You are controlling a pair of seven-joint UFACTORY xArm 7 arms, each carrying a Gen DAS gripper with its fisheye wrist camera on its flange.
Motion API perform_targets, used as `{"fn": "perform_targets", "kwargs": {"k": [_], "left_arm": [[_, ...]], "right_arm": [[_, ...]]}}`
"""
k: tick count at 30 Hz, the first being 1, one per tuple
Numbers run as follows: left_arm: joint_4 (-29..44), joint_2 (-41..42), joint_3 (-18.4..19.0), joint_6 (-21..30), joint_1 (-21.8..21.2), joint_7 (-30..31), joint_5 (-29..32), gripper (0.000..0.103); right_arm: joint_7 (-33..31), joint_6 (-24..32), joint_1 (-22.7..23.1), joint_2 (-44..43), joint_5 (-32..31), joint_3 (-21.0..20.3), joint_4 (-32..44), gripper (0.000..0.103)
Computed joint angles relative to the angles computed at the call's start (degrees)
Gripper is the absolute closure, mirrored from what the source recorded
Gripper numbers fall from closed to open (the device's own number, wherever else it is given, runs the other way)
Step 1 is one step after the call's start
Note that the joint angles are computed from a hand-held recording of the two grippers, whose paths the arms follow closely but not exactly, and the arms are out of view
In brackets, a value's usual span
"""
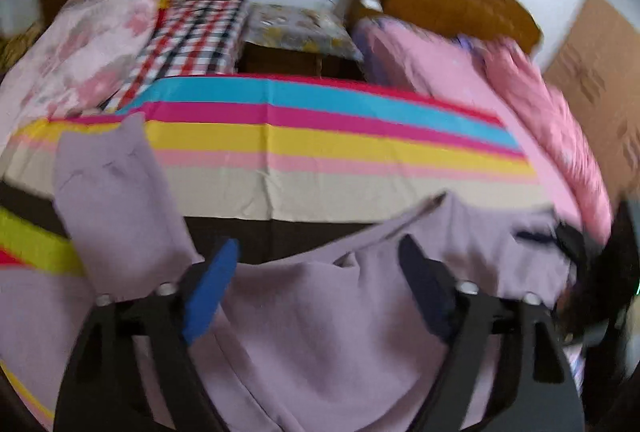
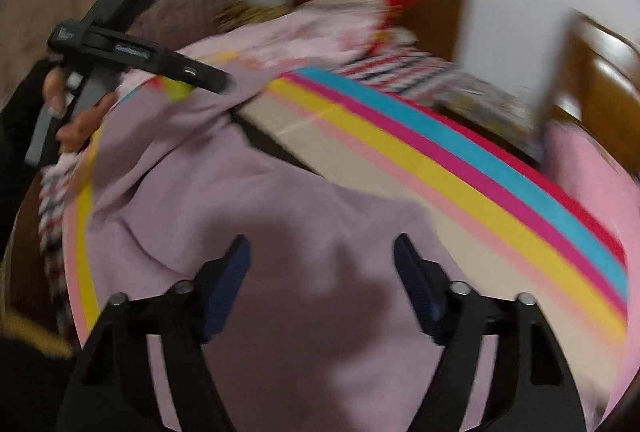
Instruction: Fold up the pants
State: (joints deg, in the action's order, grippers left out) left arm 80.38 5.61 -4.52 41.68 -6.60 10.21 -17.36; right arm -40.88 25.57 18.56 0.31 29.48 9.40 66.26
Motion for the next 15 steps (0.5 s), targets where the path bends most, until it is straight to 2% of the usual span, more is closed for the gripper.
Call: {"fn": "perform_targets", "kwargs": {"k": [1,2,5,7,11,12,15], "left_arm": [[1.29,0.97,-0.57,2.22,0.00,3.16,-1.22,0.047],[2.16,1.75,-1.33,4.84,-0.13,7.63,-2.04,0.049],[2.75,2.98,-1.99,6.62,-1.46,15.16,2.07,0.048],[5.18,5.58,-1.79,9.20,-1.86,17.64,4.60,0.049],[13.01,11.76,-1.98,16.45,-0.50,22.42,3.45,0.052],[14.22,12.82,-2.10,17.76,-0.25,23.72,3.39,0.052],[15.83,14.89,-1.74,18.04,-0.73,24.43,5.32,0.052]], "right_arm": [[-2.79,2.92,-0.01,4.13,-0.48,0.00,5.06,0.043],[-4.58,6.34,-0.51,7.97,-1.06,0.31,10.01,0.043],[-9.36,12.25,-2.20,15.34,-2.06,2.27,19.34,0.047],[-10.04,16.60,-2.15,19.84,-5.55,2.67,25.26,0.060],[-10.10,23.87,-2.13,26.68,-9.44,3.30,35.33,0.065],[-10.33,26.35,-2.29,27.99,-10.04,3.44,37.50,0.069],[-11.66,30.42,-2.67,30.14,-10.73,3.82,40.94,0.074]]}}
